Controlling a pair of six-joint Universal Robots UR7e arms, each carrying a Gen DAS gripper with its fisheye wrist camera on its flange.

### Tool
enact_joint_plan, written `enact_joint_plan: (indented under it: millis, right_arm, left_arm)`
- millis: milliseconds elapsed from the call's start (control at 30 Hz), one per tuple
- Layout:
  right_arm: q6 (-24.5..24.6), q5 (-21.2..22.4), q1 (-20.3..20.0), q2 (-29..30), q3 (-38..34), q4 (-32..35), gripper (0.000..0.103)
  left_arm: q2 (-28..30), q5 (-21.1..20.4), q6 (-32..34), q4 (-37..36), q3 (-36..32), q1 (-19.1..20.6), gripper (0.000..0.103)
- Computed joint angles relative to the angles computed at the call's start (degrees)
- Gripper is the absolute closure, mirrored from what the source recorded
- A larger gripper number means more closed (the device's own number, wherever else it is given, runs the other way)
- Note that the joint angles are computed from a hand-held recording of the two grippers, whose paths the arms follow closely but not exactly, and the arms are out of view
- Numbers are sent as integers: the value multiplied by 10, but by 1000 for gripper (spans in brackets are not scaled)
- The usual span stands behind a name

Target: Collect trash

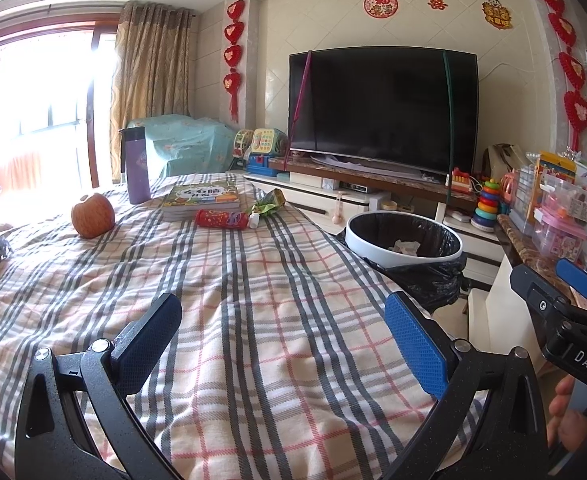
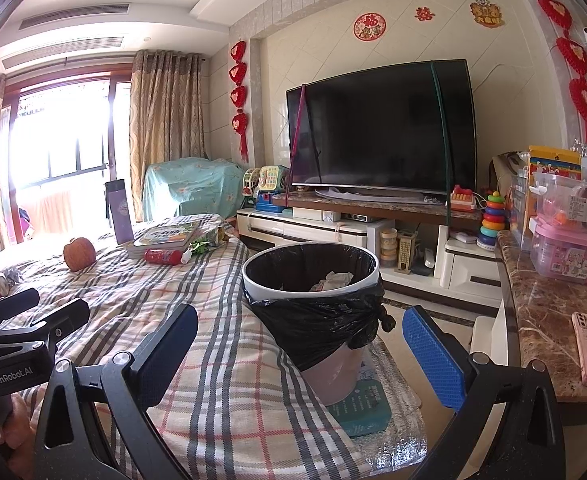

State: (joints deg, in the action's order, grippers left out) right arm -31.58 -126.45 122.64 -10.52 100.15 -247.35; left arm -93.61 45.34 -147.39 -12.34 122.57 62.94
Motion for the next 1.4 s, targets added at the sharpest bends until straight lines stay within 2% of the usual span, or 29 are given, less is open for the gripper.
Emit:
enact_joint_plan:
  millis: [767,1400]
  right_arm:
    - [3,-1,1,0,-1,3,0]
    - [27,-1,5,1,-2,28,0]
  left_arm:
    - [3,0,-1,-2,0,0,0]
    - [18,11,-15,9,-10,8,0]
